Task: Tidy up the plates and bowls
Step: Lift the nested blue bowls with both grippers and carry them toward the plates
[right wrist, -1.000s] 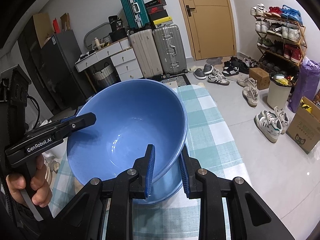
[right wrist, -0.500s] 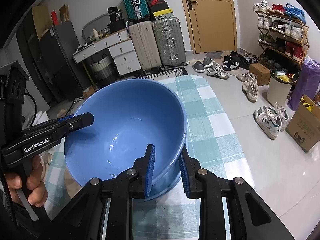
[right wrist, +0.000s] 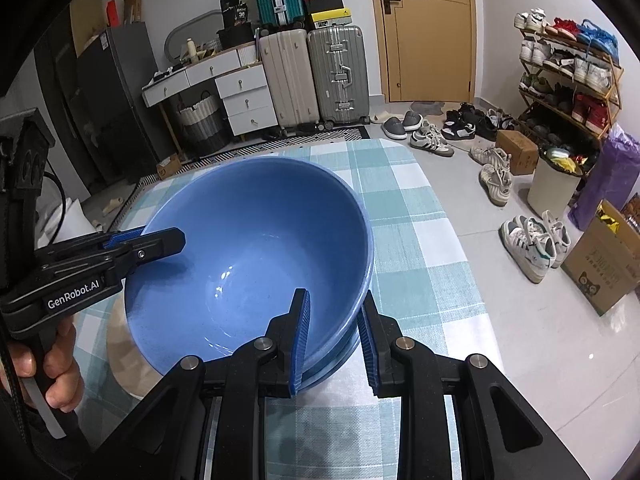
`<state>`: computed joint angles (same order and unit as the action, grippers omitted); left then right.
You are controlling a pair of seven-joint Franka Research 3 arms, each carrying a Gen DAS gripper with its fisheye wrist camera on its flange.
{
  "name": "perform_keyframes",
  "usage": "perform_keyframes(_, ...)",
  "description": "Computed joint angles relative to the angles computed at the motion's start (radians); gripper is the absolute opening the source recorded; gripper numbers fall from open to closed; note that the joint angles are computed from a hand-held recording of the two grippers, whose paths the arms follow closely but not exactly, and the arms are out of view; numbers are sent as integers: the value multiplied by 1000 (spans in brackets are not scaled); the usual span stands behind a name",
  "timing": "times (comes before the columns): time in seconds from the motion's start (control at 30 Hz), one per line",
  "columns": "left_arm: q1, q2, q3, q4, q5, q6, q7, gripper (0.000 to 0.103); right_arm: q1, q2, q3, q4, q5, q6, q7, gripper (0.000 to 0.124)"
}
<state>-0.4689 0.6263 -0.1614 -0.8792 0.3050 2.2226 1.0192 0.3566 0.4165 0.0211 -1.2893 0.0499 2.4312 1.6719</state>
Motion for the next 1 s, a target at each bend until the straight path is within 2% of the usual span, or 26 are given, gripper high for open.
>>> perform_keyframes(0.23,-17,13,22,-8,46,-7,-16,17,26,12,-18,6,-66,-9,21,25)
perform_keyframes(0.43,-45,54,42,38,96,-38,-15,17,36,16,-29,4,-103,-5,39,25)
perform_keyframes(1.0,-76,95,70,67,159,-74,-9,18,82,24,-63,-18,-258,14,97,26)
